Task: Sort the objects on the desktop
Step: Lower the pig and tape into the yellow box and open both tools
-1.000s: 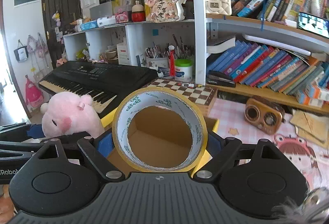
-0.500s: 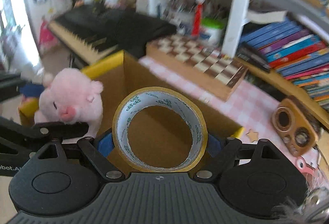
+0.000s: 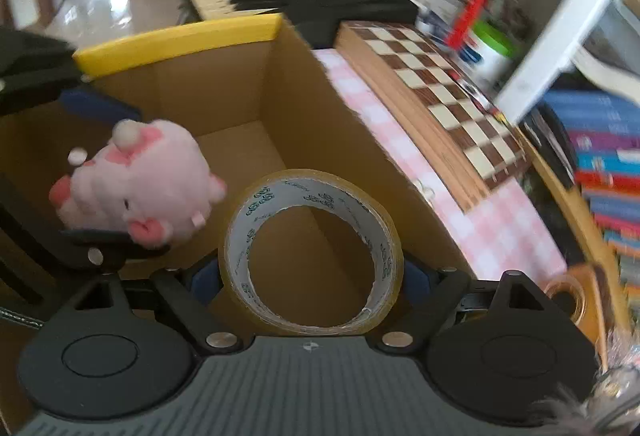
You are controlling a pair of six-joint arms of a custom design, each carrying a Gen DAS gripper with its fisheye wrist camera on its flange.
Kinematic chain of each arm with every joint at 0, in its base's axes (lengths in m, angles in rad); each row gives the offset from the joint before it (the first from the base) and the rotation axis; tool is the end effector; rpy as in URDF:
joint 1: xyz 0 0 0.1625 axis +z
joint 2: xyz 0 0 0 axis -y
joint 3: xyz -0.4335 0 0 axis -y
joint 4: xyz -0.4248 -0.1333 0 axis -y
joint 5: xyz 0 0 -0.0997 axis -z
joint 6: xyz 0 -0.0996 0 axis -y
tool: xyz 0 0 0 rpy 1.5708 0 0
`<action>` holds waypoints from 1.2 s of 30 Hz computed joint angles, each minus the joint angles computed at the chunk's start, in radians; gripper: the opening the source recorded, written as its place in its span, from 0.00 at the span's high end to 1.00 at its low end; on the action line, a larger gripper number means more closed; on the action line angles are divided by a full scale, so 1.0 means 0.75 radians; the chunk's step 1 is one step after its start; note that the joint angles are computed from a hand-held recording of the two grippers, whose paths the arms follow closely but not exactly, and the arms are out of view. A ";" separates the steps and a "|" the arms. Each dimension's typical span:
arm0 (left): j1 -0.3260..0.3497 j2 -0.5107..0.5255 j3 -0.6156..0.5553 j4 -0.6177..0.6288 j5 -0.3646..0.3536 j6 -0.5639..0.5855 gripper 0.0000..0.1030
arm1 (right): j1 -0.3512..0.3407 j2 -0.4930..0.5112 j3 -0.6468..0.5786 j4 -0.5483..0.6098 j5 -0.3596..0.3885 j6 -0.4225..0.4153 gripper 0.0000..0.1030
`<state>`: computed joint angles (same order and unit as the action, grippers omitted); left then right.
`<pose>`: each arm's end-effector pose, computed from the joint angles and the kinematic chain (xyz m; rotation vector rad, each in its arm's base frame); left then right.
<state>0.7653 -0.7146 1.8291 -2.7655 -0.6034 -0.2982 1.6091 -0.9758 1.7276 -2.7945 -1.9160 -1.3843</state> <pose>-0.2969 -0.5838 0.0169 0.5214 2.2015 -0.7002 0.1257 -0.6804 0.1932 1.5998 -2.0217 0.2044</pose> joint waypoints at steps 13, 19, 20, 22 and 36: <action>-0.026 -0.031 0.035 0.208 -0.001 -0.272 0.12 | -0.002 0.055 -0.018 -0.032 -0.014 -0.487 0.08; -0.047 -0.024 0.043 0.186 -0.006 -0.384 0.12 | -0.015 0.061 -0.077 0.093 0.057 -0.568 0.11; -0.051 -0.020 0.041 0.183 -0.009 -0.397 0.12 | -0.014 0.061 -0.078 0.100 0.061 -0.573 0.11; -0.055 -0.017 0.037 0.174 -0.013 -0.422 0.12 | -0.013 0.071 -0.095 0.118 0.065 -0.592 0.11; -0.124 0.006 0.099 -0.083 0.079 -0.331 0.11 | 0.005 0.013 -0.038 0.015 0.091 -0.549 0.03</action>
<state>0.6726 -0.7103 1.9033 -2.8280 -0.5439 -0.5462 1.6126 -0.9661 1.6989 -2.7831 -1.8476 -1.7964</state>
